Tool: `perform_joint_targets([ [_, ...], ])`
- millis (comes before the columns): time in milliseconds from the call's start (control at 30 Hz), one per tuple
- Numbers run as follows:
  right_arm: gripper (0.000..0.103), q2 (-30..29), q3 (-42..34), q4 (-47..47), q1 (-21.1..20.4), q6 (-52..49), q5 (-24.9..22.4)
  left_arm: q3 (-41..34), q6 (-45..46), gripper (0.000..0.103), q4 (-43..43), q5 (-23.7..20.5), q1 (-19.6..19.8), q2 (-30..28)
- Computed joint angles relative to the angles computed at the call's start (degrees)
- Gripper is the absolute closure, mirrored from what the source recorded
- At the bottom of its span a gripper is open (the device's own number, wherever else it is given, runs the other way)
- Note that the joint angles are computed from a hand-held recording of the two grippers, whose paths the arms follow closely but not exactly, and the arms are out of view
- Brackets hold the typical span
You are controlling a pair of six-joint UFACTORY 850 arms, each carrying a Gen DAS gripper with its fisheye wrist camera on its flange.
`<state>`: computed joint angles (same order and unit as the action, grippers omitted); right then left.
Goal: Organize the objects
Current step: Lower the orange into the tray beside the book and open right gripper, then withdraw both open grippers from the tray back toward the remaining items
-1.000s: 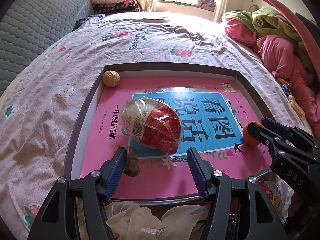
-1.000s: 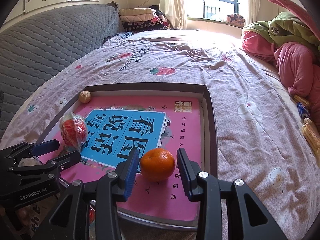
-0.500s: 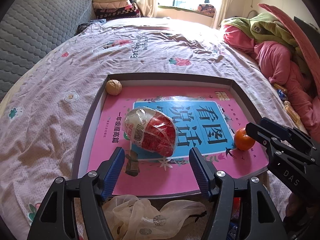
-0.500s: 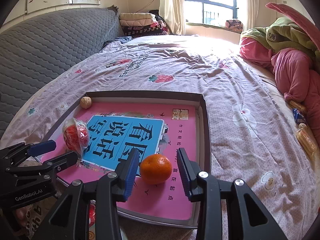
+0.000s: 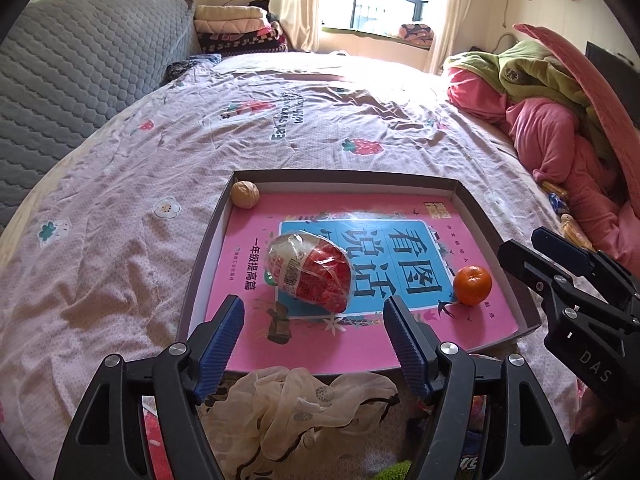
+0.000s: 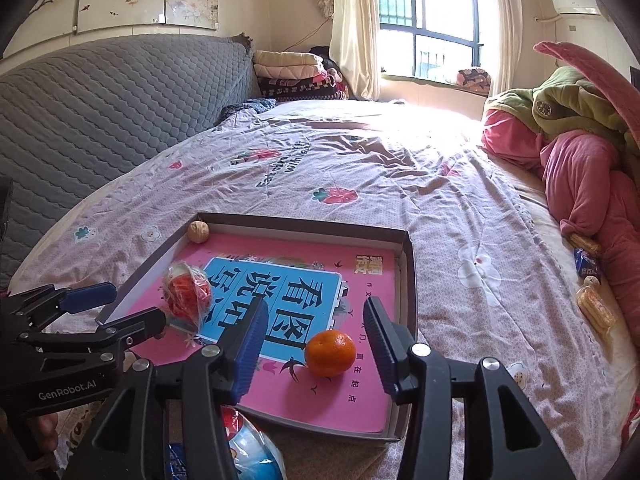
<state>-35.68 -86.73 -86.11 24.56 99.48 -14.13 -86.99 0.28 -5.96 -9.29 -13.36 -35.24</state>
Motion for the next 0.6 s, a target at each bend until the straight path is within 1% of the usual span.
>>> perform_joint_targets([
  [167,0.051,1.7,1.6,-5.5,0.4,5.4,0.3,2.0,-2.4,0.029,2.6,0.8,-0.3,1.8],
  [267,0.05,2.4,2.3,-7.6,0.8,7.0,-0.4,3.2,-4.2,0.029,4.3,1.4,-0.4,2.8],
  [333,0.05,2.9,3.0,-9.7,1.2,8.4,-1.5,4.0,-3.7,0.029,3.7,1.7,-0.5,3.5],
  [500,0.049,4.5,4.6,-14.1,1.8,12.5,-1.9,5.6,-4.6,0.029,4.3,2.3,-0.4,5.0],
  [600,0.048,5.2,5.4,-14.9,2.3,12.8,-2.3,6.5,-5.8,0.029,5.5,2.7,-0.5,5.9],
])
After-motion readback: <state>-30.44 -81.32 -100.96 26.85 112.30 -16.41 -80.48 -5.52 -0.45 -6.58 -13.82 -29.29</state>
